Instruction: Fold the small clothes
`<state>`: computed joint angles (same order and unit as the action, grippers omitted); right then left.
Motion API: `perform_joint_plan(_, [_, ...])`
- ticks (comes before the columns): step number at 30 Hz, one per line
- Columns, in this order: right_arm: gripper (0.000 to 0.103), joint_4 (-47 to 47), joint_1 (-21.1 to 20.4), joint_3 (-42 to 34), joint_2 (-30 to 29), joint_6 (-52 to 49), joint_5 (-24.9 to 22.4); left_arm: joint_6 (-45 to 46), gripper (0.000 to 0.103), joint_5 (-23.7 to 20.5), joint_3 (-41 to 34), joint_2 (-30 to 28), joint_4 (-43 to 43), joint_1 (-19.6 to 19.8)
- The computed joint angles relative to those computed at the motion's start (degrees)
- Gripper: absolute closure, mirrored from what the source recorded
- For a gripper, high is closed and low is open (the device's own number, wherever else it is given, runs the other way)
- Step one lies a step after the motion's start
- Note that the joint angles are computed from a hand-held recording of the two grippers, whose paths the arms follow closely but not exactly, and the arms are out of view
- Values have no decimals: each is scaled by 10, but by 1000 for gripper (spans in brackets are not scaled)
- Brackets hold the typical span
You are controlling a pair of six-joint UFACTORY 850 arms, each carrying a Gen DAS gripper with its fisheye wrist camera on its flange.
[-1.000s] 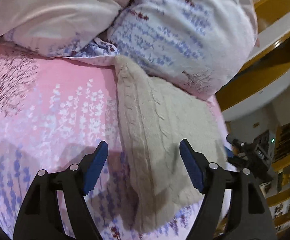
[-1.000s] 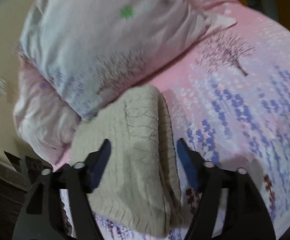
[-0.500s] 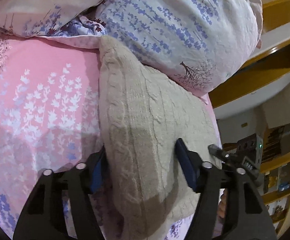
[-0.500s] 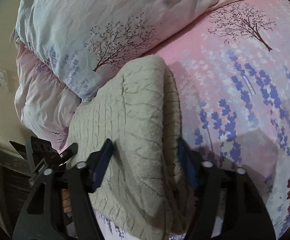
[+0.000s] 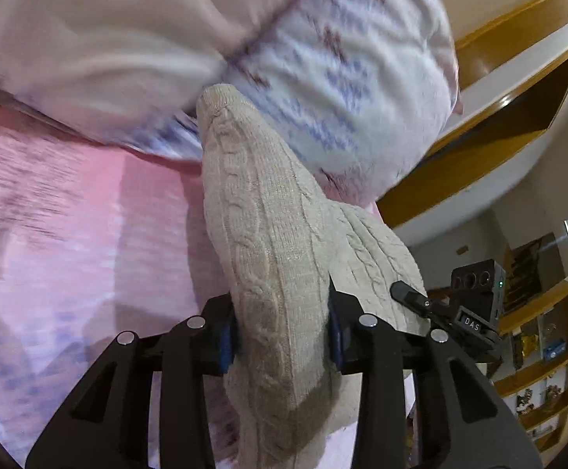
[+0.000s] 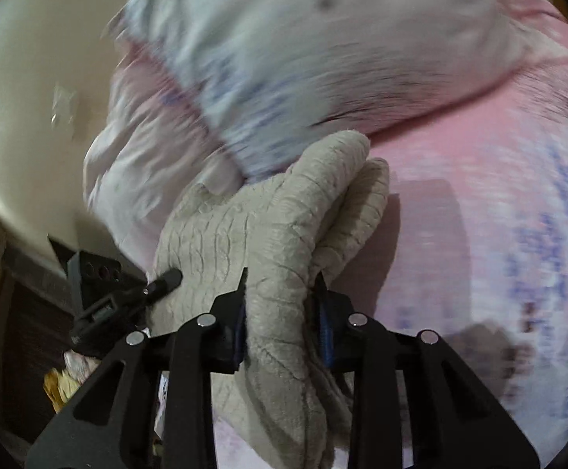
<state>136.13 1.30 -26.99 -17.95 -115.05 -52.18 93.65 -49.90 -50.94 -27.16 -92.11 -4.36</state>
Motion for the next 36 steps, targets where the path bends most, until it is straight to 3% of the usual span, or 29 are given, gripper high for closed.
perform_joint_plan(4, [75, 54, 71, -30, -17, -39, 24, 26, 66, 9, 25, 18, -1, 60])
perform_joint_plan(7, [74, 80, 114, -70, -59, -37, 77, 5, 63, 52, 11, -8, 11, 66])
perform_joint_plan(9, [68, 141, 140, -85, -79, -67, 121, -11, 52, 67, -5, -38, 19, 68])
perform_joint_plan(10, [67, 147, 141, -84, -83, -68, 115, 3, 50, 56, -7, -48, 6, 73])
perform_joint_plan(12, [60, 127, 133, -80, -77, -42, 112, 27, 43, 76, 0, -35, -11, 72])
perform_joint_plan(16, [57, 172, 107, -43, -39, -54, 79, 159, 43, 122, 47, 30, -132, 66])
perform_joint_plan(19, [53, 156, 88, -51, -42, -28, 70, 254, 43, 107, 77, 72, -196, 63])
perform_joint_plan(23, [54, 85, 77, -103, -93, 48, 64, 246, 43, 113, 62, 71, -160, 28])
perform_joint_plan(24, [74, 81, 78, -110, -100, 53, 64, 240, 43, 118, 57, 68, -153, 21])
perform_joint_plan(25, [87, 80, 79, -115, -108, 53, 59, 223, 43, 129, 45, 58, -137, 11])
perform_joint_plan(26, [91, 83, 79, -120, -117, 52, 53, 201, 43, 146, 33, 48, -122, 1])
perform_joint_plan(28, [93, 101, 79, -112, -121, 43, 35, 135, 48, 176, 4, 21, -82, -9])
perform_joint_plan(31, [93, 104, 75, -111, -126, 50, 44, 41, 64, 171, -28, -11, -25, -2])
perform_joint_plan(33, [93, 104, 74, -113, -133, 58, 42, 34, 75, 174, -34, -19, -23, 0])
perform_joint_plan(36, [88, 109, 77, -117, -137, 62, 42, 73, 75, 183, -26, -16, -48, -2])
